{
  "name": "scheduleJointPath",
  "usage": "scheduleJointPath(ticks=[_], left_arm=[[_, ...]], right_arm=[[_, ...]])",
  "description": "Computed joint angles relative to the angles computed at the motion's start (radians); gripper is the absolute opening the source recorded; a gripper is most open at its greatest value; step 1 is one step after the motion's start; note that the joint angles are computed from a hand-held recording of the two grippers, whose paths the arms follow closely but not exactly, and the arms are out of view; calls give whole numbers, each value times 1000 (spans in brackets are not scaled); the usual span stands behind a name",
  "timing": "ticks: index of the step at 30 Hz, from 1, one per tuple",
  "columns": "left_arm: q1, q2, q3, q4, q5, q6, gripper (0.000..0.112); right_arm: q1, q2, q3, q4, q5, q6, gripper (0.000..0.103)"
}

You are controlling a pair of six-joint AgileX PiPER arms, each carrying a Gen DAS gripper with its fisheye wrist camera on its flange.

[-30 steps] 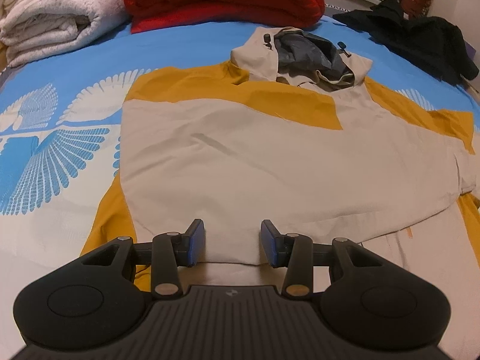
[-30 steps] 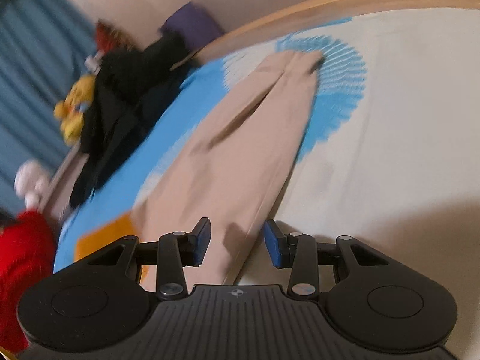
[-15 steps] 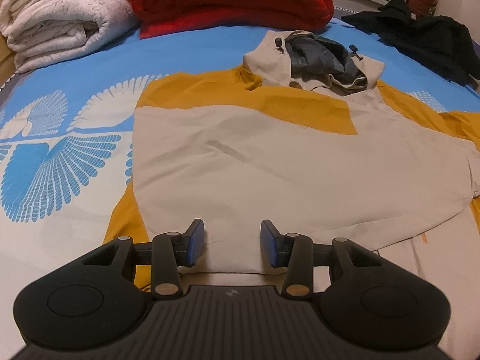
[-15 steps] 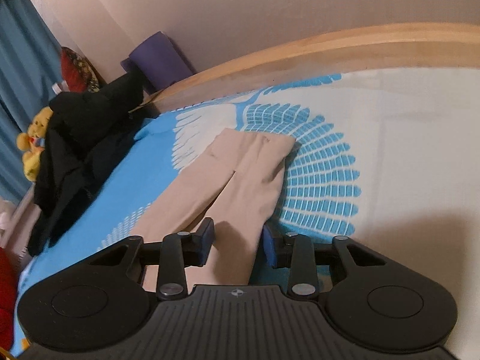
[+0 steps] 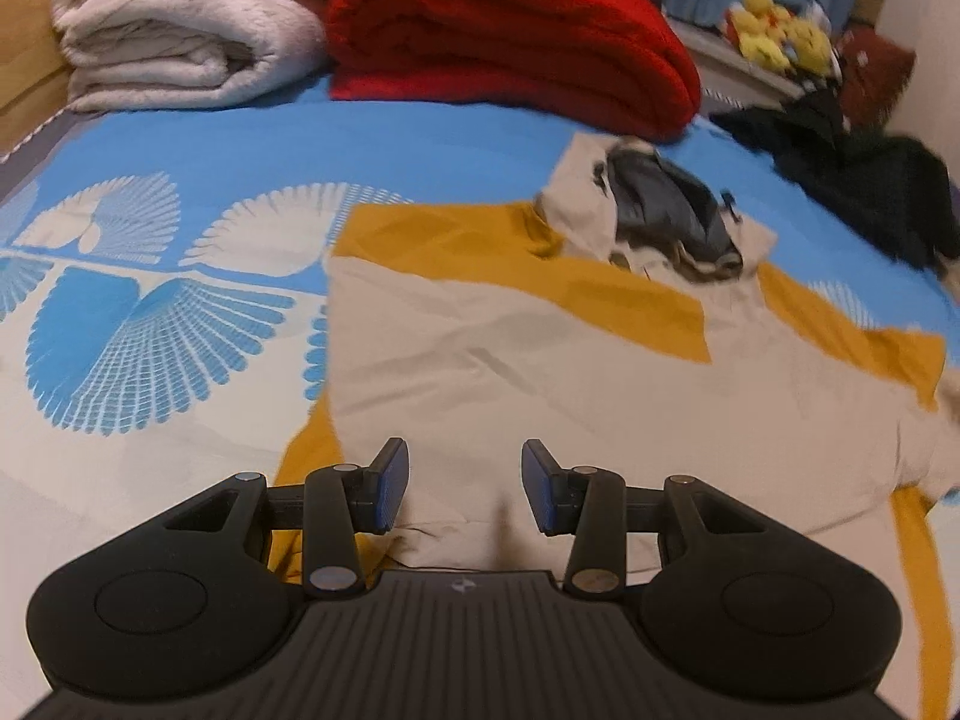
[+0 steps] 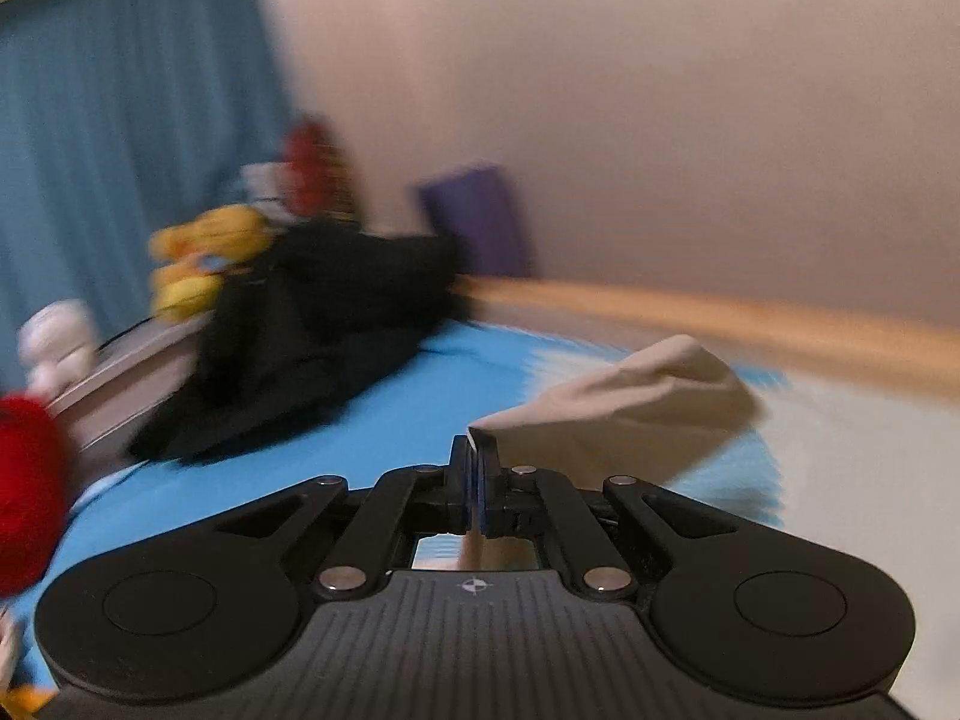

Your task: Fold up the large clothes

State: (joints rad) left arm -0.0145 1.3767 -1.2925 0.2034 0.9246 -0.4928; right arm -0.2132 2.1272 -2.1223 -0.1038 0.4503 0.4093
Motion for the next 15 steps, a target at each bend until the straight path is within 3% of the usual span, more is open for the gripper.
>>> scheduleJointPath(ticks=[5,8,9,11,13,15], left_arm=[[81,-49,-22,-85,10,54,46],[140,-65,-36,-136,18,76,46],[158,-67,-40,-152,20,85,46],[193,-64,-50,-190,27,107,46],[223,-66,-52,-227,35,134,46],[240,-71,-52,-249,43,152,46]], right_arm=[[256,-272,278,5,-145,-147,1],[440,-382,378,245,-179,-372,1],[502,-403,391,345,-160,-458,2],[616,-408,356,504,-33,-582,10],[724,-423,383,503,0,-571,25],[815,-442,398,420,46,-471,26]])
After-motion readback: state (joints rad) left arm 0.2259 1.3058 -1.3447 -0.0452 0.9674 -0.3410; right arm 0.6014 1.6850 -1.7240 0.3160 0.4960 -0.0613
